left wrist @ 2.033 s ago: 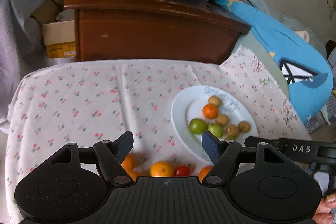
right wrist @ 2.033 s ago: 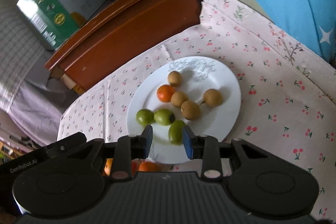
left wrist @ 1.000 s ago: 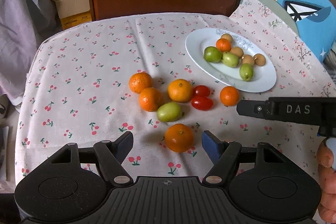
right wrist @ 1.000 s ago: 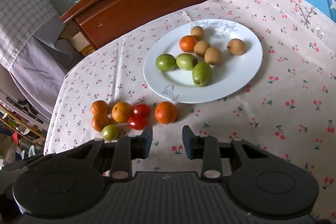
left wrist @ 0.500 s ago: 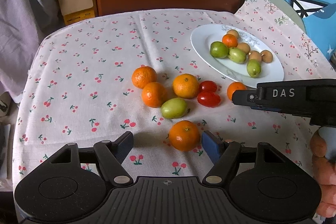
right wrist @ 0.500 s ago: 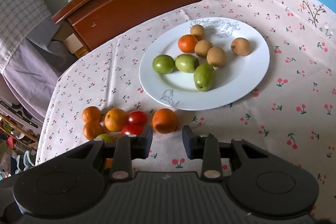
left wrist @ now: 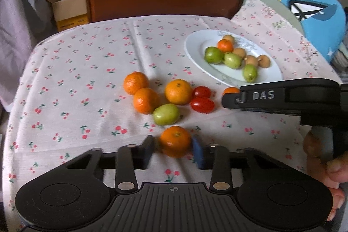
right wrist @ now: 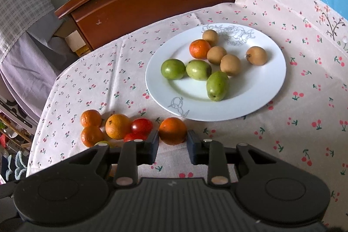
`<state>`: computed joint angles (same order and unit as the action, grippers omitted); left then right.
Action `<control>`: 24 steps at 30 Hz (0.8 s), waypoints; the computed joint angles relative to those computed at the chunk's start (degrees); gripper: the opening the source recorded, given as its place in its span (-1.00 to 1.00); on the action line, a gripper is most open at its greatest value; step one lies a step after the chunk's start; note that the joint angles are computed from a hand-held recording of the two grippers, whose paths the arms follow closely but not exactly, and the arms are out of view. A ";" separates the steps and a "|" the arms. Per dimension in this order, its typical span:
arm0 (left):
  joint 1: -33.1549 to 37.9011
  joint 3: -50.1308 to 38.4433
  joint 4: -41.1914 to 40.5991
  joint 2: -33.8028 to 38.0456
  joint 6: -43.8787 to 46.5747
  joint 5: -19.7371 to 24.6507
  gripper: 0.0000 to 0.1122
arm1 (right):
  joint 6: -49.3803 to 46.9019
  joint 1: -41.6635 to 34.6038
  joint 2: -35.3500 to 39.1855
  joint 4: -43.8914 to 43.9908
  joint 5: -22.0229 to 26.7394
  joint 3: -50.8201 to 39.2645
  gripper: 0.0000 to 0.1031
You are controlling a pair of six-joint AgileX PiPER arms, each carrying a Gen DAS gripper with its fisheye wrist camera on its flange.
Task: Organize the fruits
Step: 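Close the left tool on a mandarin orange while the right tool grasps another mandarin, then carry both held mandarins over the plate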
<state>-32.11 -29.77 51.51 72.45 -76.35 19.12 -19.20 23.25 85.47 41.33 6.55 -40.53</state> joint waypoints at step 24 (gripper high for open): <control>4.37 -4.98 -12.40 -5.70 12.91 -1.99 -0.48 | -6.16 -6.31 -10.14 4.89 11.20 -1.38 -0.48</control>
<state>-27.75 -34.76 39.12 66.75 -63.44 17.13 -25.36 16.94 75.33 46.22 17.75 -41.90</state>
